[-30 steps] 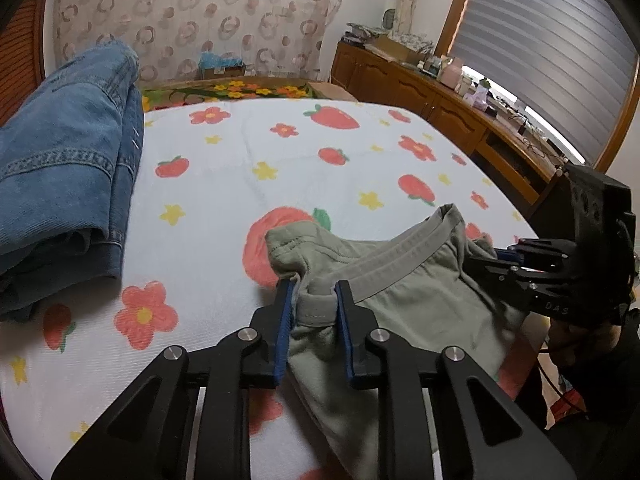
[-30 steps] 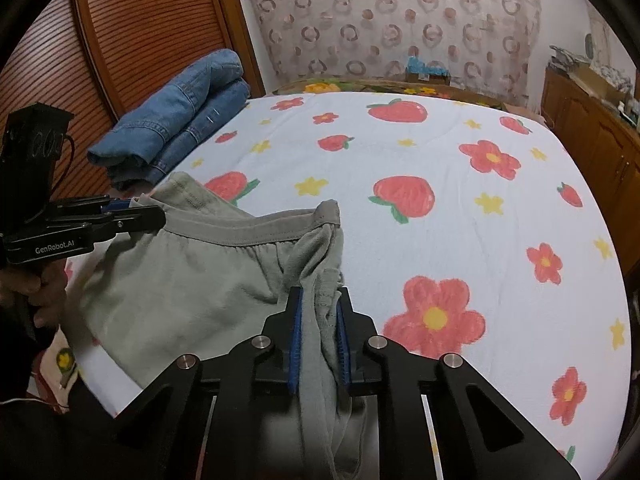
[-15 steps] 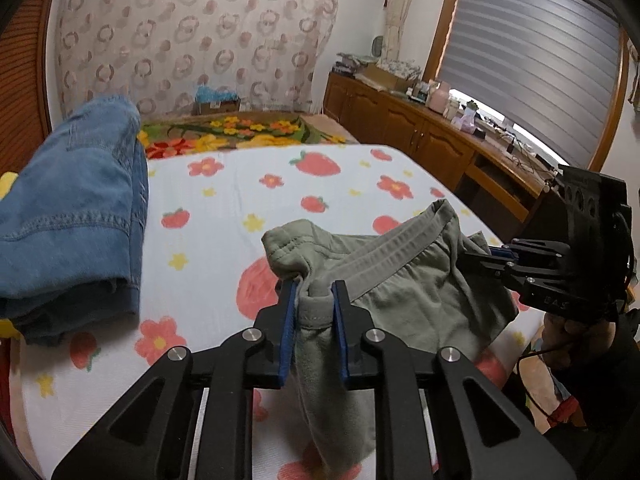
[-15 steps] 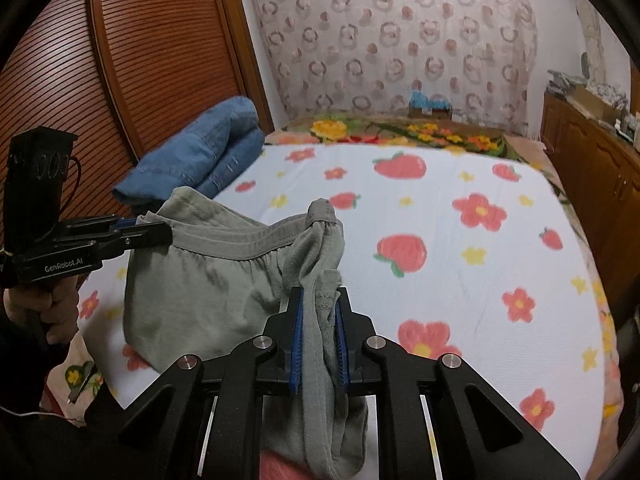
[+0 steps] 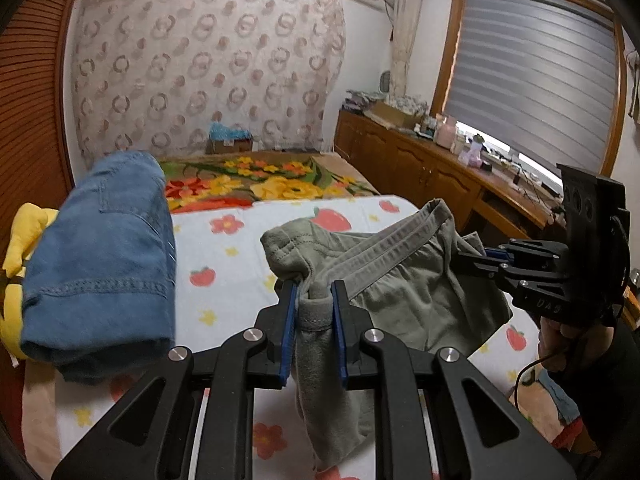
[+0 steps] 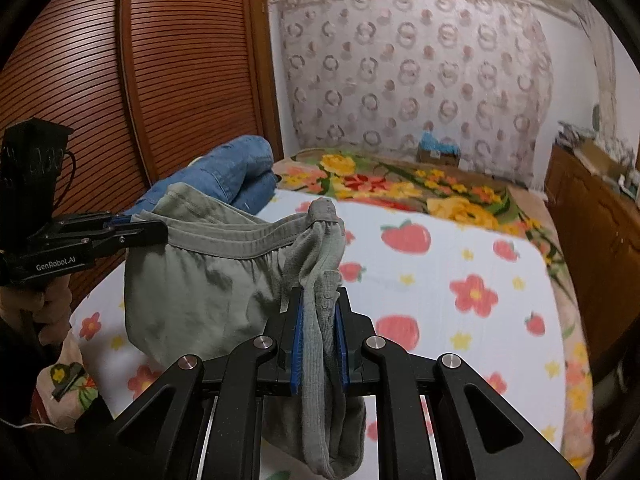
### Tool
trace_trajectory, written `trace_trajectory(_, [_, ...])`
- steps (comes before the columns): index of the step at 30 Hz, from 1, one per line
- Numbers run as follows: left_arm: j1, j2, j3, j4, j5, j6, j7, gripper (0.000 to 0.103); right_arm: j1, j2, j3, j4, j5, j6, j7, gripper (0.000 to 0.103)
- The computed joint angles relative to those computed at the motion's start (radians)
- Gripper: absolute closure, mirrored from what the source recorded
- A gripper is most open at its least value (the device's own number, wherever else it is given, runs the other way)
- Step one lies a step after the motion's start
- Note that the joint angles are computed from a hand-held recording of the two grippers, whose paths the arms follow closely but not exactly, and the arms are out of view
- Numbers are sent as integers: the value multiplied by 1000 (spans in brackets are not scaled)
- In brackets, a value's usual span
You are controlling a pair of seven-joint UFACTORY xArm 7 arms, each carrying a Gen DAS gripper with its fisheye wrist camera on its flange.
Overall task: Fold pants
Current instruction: 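Lift the grey-green pants with both tools and carry them toward the jeans stack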
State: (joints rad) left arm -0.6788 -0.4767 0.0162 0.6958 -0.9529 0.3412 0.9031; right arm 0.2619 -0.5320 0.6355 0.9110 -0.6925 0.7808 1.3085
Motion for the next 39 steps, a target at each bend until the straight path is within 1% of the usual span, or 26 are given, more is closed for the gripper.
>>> trace_trajectory(5, [5, -4, 26, 16, -20, -10, 29, 85, -20, 53, -5, 58, -47, -2, -46, 89])
trace_trajectory(11, [26, 14, 49, 50, -46, -6, 68, 85, -15, 137, -31, 122, -112, -8, -78, 89])
trace_trajectory(16, [57, 43, 66, 85, -79, 0, 112, 85, 15, 216, -83, 181, -176, -18, -96, 89])
trace_trajectory(21, [102, 74, 61, 122, -119, -6, 157, 85, 53, 303, -137, 254, -248, -31, -132, 89])
trace_trajectory(23, [120, 91, 57, 141, -130, -9, 171, 85, 68, 329, -168, 270, -275, -59, -147, 89])
trace_trajectory(30, [182, 148, 47, 206, -175, -30, 213, 85, 111, 419, -290, 338, -312, -161, -234, 89])
trace_trajectory(35, [219, 177, 27, 229, -207, -64, 227, 85, 124, 480, -348, 393, -340, -226, -279, 89])
trace_trajectory(39, [239, 202, 20, 241, -257, -96, 254, 85, 141, 536, -384, 436, -376, -268, -309, 89])
